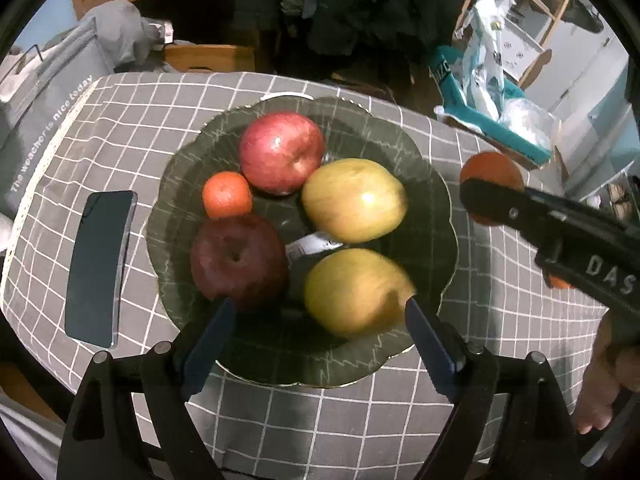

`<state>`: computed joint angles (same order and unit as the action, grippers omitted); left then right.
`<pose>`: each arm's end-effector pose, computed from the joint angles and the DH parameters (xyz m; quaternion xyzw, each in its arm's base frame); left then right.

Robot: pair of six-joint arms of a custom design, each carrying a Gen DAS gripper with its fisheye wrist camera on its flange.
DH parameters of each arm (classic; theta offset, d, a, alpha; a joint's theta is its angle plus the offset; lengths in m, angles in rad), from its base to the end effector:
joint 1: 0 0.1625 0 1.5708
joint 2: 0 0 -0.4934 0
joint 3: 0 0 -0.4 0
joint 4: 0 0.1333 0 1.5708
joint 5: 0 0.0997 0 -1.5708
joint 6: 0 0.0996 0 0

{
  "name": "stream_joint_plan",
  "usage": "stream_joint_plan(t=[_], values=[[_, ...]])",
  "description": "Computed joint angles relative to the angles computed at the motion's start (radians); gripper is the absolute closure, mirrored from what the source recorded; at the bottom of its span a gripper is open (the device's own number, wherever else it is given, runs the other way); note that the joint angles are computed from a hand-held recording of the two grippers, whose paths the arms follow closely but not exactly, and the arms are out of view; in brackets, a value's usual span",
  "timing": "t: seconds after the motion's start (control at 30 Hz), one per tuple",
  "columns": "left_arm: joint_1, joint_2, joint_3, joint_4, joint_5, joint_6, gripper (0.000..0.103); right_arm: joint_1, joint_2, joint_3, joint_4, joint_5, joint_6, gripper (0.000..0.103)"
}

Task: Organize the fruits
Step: 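Lower the pear into the bowl and open the left tool while the right tool releases the orange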

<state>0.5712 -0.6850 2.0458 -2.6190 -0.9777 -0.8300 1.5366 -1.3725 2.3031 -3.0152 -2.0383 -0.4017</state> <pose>-0.3479 -0.4482 -0.0258 0.1253 0.9374 -0.1379 0.2940 0.0724 -0.4694 0.2970 0.1141 -0.9358 0.1929 0.2722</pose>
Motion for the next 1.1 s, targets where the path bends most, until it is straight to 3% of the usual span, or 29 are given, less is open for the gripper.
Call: stream_joint_plan(t=[0.43,0.67,0.73,0.8,1.1], values=[[0.009,-0.052,0.024,0.002,0.130,-0.081,0.015,-0.016,0.036,-0.016,0.039,0.002,0.013,0.058],[0.013,-0.059,0.027,0.000,0.142,-0.094,0.015,-0.029,0.038,-0.028,0.078,0.016,0.032,0.057],[0.013,-0.059,0.028,-0.002,0.143,-0.091,0.015,-0.028,0.032,-0.025,0.067,0.031,0.024,0.046],[0.011,-0.060,0.028,-0.002,0.145,-0.090,0.015,-0.022,0.027,-0.025,0.063,0.037,0.015,0.043],[-0.003,-0.063,0.026,-0.008,0.153,-0.085,0.015,-0.004,-0.003,-0.018,0.037,0.018,0.002,0.043]])
